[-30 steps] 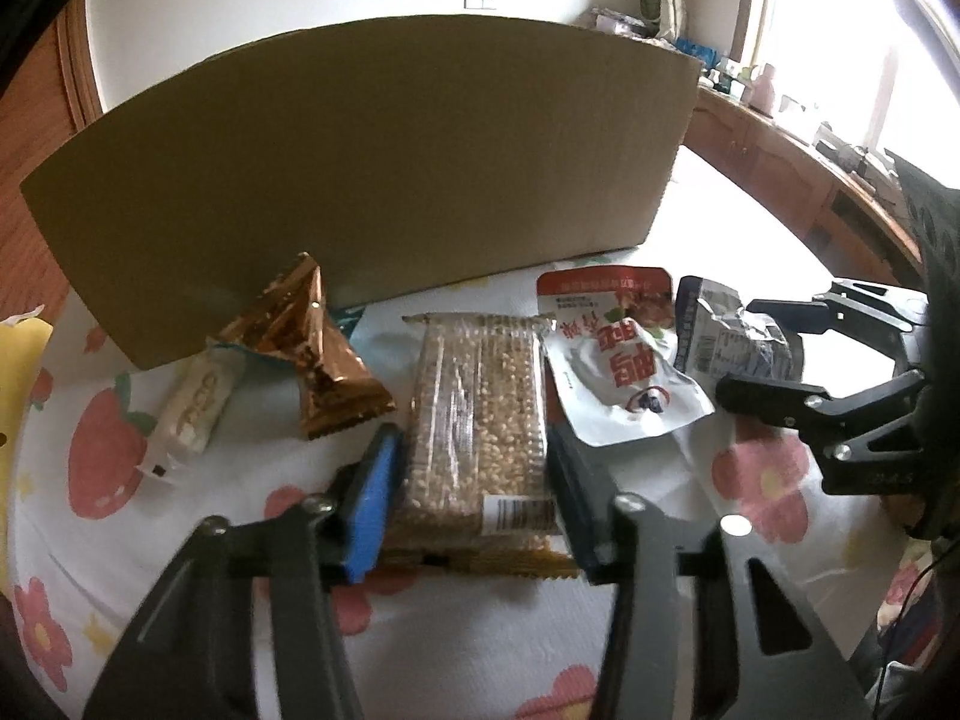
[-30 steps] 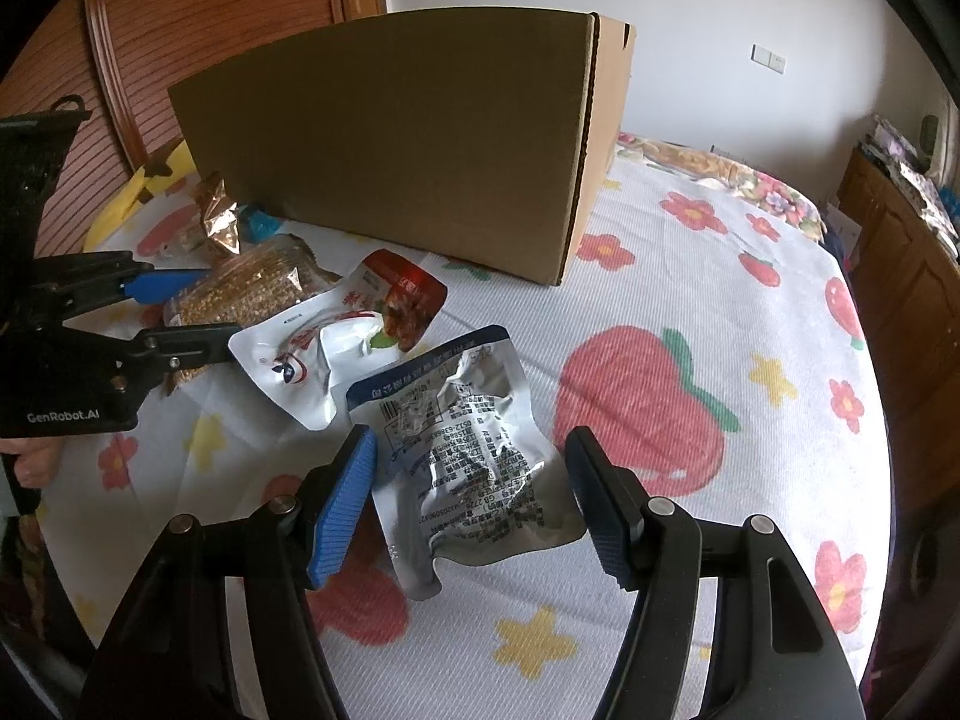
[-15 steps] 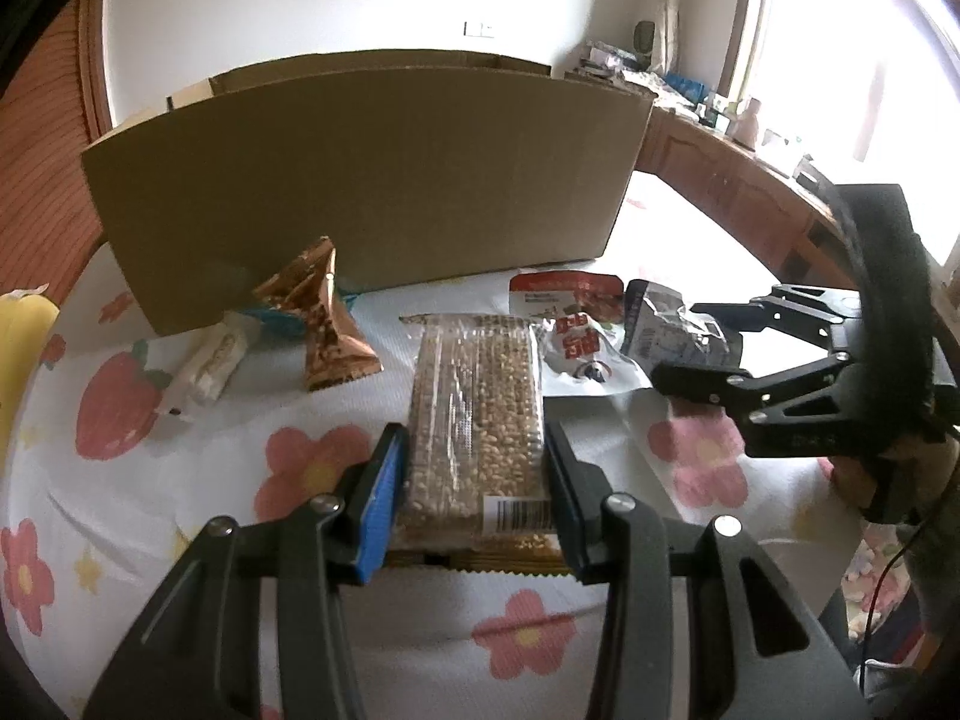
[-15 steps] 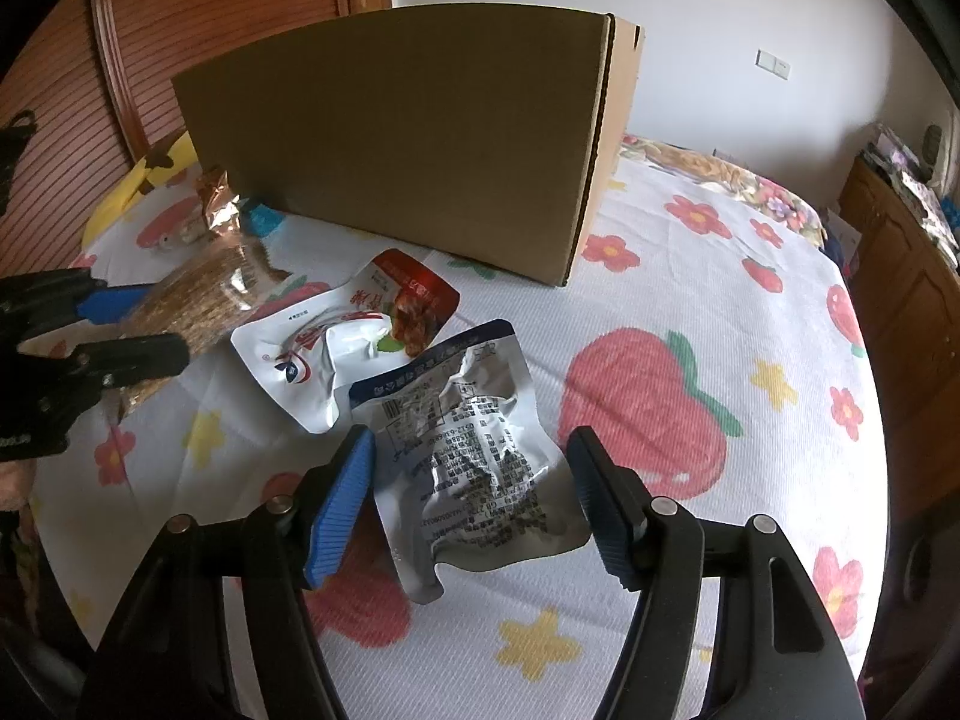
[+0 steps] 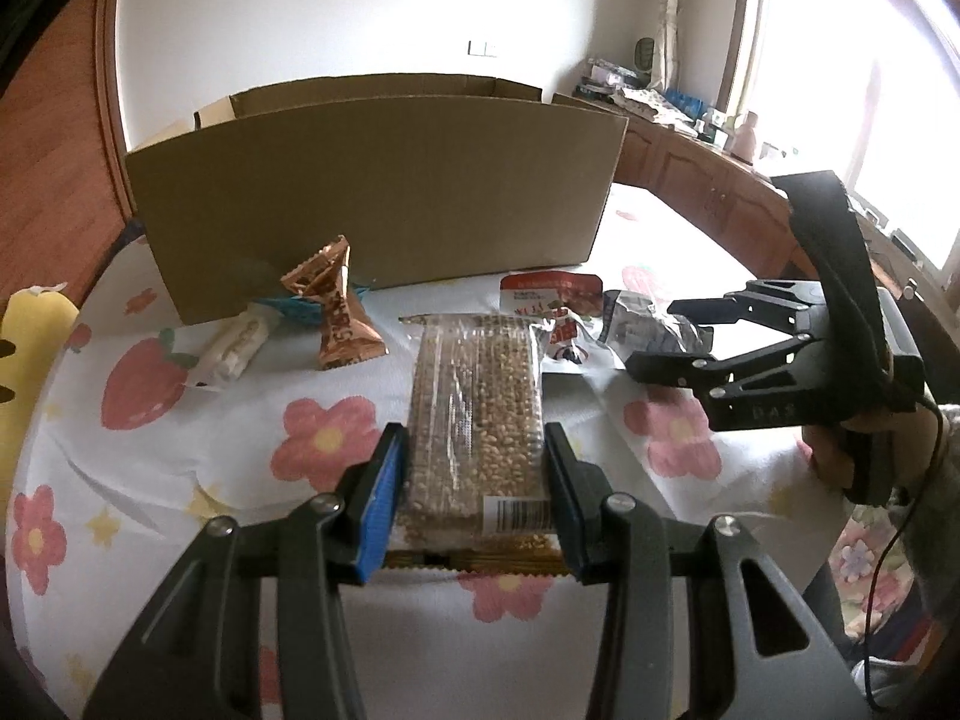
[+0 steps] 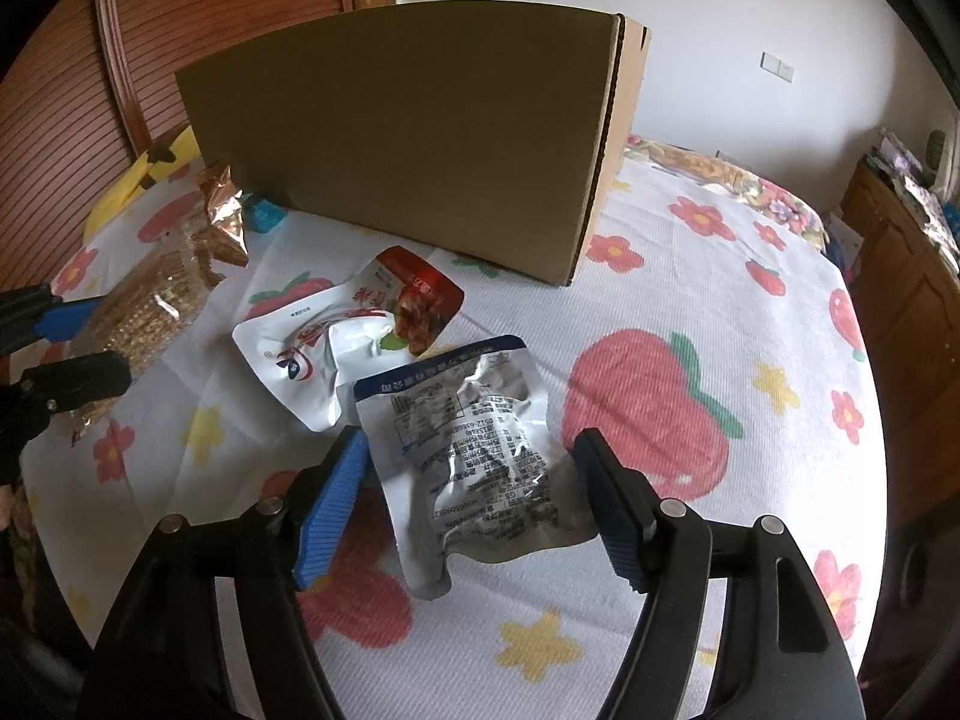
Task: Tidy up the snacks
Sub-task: 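Close the left gripper on the granola bar while the right gripper grasps the silver pouch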
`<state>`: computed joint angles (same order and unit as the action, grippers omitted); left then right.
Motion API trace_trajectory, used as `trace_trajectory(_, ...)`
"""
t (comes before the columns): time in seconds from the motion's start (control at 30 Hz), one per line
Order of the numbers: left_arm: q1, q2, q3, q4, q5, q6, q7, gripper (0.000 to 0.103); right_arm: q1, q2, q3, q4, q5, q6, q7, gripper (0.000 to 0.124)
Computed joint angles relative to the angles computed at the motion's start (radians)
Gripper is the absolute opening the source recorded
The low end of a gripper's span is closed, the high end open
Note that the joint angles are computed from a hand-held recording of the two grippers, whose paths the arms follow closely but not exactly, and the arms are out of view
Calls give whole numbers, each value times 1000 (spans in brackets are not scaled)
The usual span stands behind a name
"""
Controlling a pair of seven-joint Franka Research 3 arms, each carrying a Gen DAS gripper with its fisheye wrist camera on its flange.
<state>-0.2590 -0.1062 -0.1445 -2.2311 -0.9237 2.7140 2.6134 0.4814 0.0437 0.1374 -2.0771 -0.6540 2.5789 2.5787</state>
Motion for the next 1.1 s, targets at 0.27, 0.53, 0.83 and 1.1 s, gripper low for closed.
trace_trajectory(0.27, -12, -22, 7, -22, -20, 4, 11, 43, 5, 3, 2, 10, -12, -27, 9, 75)
trace_trajectory(0.53, -15, -29, 15, -29, -39, 0, 21, 43, 4, 3, -1, 9, 28, -17, -11, 70)
trace_trajectory(0.83, -10, -35, 23, -35, -70, -4, 33, 43, 13, -13, 13, -2, 45, -24, -21, 62)
trace_trajectory(1.1, -5, -37, 25, -32, -81, -1, 38, 43, 14, -41, 32, -35, 53, 4, 2, 60)
